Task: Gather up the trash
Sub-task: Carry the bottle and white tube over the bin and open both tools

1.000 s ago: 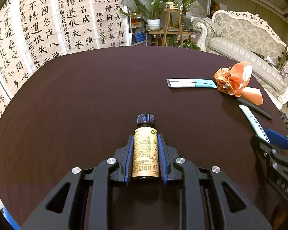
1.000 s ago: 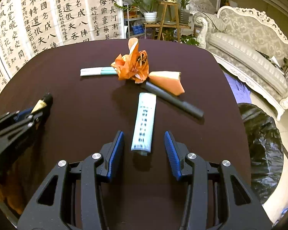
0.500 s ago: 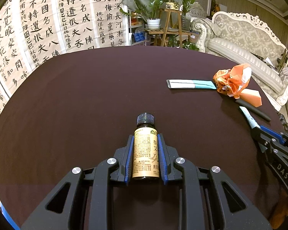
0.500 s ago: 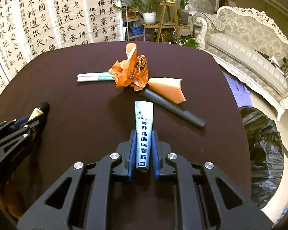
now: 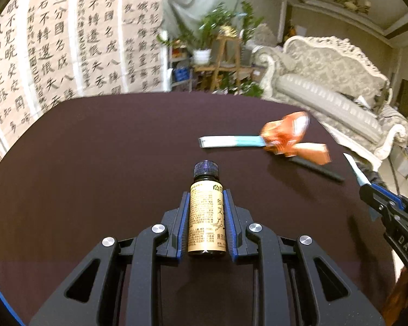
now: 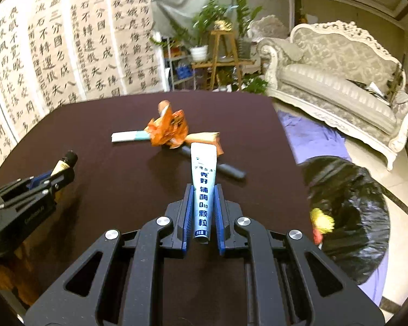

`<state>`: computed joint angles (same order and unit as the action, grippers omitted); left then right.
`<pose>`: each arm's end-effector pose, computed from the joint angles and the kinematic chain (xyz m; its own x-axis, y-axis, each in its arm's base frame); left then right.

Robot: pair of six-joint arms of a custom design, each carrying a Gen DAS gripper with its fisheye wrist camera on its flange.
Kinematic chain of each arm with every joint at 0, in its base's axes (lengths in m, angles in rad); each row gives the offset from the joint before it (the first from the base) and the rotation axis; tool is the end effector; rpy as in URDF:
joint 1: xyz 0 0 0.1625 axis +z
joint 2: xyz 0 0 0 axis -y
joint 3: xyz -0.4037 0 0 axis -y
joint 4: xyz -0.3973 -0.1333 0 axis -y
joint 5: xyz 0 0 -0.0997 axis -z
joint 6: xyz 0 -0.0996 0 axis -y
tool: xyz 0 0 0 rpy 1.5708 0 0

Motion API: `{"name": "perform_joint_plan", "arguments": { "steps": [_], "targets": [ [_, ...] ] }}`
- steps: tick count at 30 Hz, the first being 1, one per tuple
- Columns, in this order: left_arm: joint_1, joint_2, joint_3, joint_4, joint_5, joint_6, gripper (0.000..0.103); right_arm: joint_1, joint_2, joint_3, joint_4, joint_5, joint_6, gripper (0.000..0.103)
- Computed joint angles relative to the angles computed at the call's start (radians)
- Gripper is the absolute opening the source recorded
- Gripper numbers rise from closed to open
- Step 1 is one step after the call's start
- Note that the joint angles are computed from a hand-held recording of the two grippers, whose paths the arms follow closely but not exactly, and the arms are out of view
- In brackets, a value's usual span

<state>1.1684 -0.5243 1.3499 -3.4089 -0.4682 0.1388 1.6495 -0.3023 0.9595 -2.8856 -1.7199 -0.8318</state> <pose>-0.0736 -0.7401 0.1333 -0.6761 -0.4473 -0.5855 0.3039 0.5546 -0.7746 0.1841 -0.8271 0.0230 -0.6228 -0.5746 0.5310 -0.7759 0.5409 -0.3248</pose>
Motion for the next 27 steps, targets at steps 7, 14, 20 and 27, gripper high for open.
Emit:
{"name": "perform_joint_plan", "arguments": {
  "steps": [7, 14, 20, 27],
  "targets": [
    [-0.032, 0.072, -0.081, -0.038, -0.067, 0.106, 0.025, -0.034, -0.049, 0.033, -0.081, 0.012, 0.008, 0.015],
    [-0.054, 0.171, -0.211, 0.030, -0.145, 0.154, 0.025, -0.074, -0.052, -0.005, -0.138, -0.006, 0.011, 0.015],
    [-0.065, 0.284, -0.394, 0.087, -0.215, 0.240, 0.025, -0.108, -0.031, -0.090, -0.134, -0.016, 0.043, 0.015],
    [-0.073, 0.426, -0.635, 0.209, -0.241, 0.289, 0.025, -0.139, 0.018, -0.216, -0.078, -0.031, 0.079, 0.015]
  ]
}}
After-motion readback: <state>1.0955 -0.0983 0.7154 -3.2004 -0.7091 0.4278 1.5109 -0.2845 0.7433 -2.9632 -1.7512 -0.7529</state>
